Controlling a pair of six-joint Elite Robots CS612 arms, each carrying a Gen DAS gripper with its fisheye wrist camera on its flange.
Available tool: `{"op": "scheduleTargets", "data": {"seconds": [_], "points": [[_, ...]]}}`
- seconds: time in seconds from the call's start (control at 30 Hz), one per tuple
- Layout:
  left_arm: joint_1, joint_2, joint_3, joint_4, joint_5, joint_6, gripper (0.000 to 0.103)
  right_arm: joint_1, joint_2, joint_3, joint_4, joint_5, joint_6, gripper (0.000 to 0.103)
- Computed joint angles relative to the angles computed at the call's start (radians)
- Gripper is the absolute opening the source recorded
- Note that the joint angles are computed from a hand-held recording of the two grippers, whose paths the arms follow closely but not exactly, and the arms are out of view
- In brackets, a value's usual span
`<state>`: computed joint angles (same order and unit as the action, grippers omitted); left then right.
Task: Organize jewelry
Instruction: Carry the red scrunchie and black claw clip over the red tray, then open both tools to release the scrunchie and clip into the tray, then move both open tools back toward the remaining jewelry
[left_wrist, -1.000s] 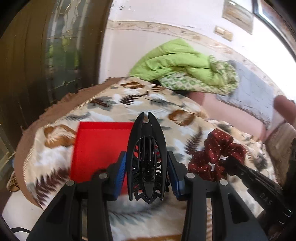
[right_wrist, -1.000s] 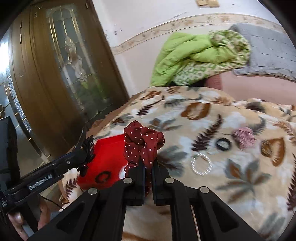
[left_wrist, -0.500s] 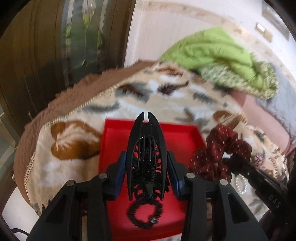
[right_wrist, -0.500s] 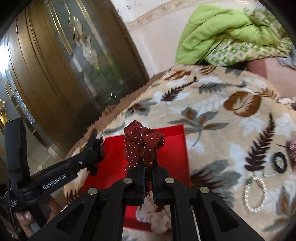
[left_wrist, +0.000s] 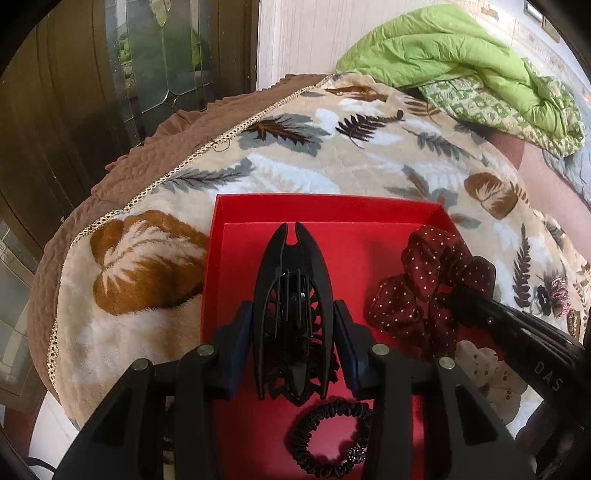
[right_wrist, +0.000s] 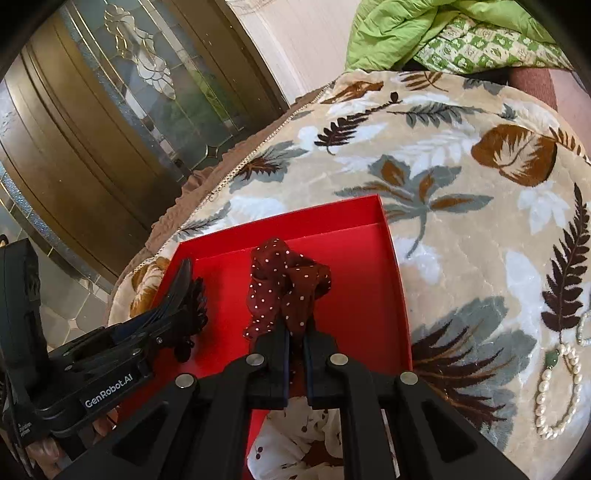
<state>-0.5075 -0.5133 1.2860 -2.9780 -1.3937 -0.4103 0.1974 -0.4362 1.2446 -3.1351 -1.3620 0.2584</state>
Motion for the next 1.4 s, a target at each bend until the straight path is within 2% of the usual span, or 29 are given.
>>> {"op": "scheduleTargets", "data": {"seconds": [0.23,0.27,0.37,0.4,0.5,0.63,0.7,0.83,0.93,1.07,1.13,1.2,1.27,1.33,1.4], "points": [[0.001,0.008,-0.016,0.054,0.002,0.008,0.041,0.002,0.006,-0.010,0.024,-0.022,0.011,0.011],[0.001,0.007,-0.013,0.050,0.005,0.010,0.041,0.002,0.005,-0.007,0.020,-0.025,0.015,0.013],[0.002,0.007,-0.012,0.048,0.008,0.010,0.045,0.005,-0.001,0.001,0.006,-0.046,0.017,0.032],[0.004,0.006,-0.008,0.039,0.003,0.006,0.049,0.005,-0.004,0.006,0.000,-0.053,0.017,0.037],[0.003,0.000,0.008,-0.007,0.015,-0.001,0.062,0.003,-0.023,0.034,-0.038,-0.052,0.028,0.042],[0.003,-0.012,0.035,-0.074,0.007,-0.010,0.063,0.001,-0.073,0.108,-0.114,-0.083,0.028,0.047],[0.000,-0.021,0.056,-0.127,0.002,-0.005,0.063,-0.001,-0.104,0.165,-0.173,-0.105,0.033,0.060],[-0.019,-0.039,0.102,-0.235,0.004,0.031,0.069,-0.008,-0.173,0.318,-0.317,-0.154,0.040,0.072],[-0.047,-0.058,0.148,-0.320,0.019,0.066,0.077,-0.013,-0.217,0.439,-0.426,-0.212,0.032,0.079],[-0.101,-0.079,0.223,-0.463,0.038,0.063,0.078,-0.020,-0.250,0.569,-0.525,-0.284,0.043,0.082],[-0.141,-0.085,0.266,-0.539,0.065,0.078,0.081,-0.026,-0.264,0.621,-0.552,-0.311,0.058,0.082],[-0.173,-0.089,0.290,-0.567,0.082,0.091,0.081,-0.032,-0.275,0.670,-0.596,-0.335,0.073,0.082],[-0.207,-0.095,0.318,-0.596,0.080,0.135,0.081,-0.031,-0.281,0.705,-0.637,-0.385,0.079,0.083],[-0.236,-0.101,0.340,-0.623,0.082,0.190,0.081,-0.038,-0.289,0.740,-0.673,-0.406,0.090,0.083],[-0.252,-0.105,0.357,-0.642,0.081,0.202,0.081,-0.047,-0.298,0.769,-0.707,-0.419,0.105,0.083]]}}
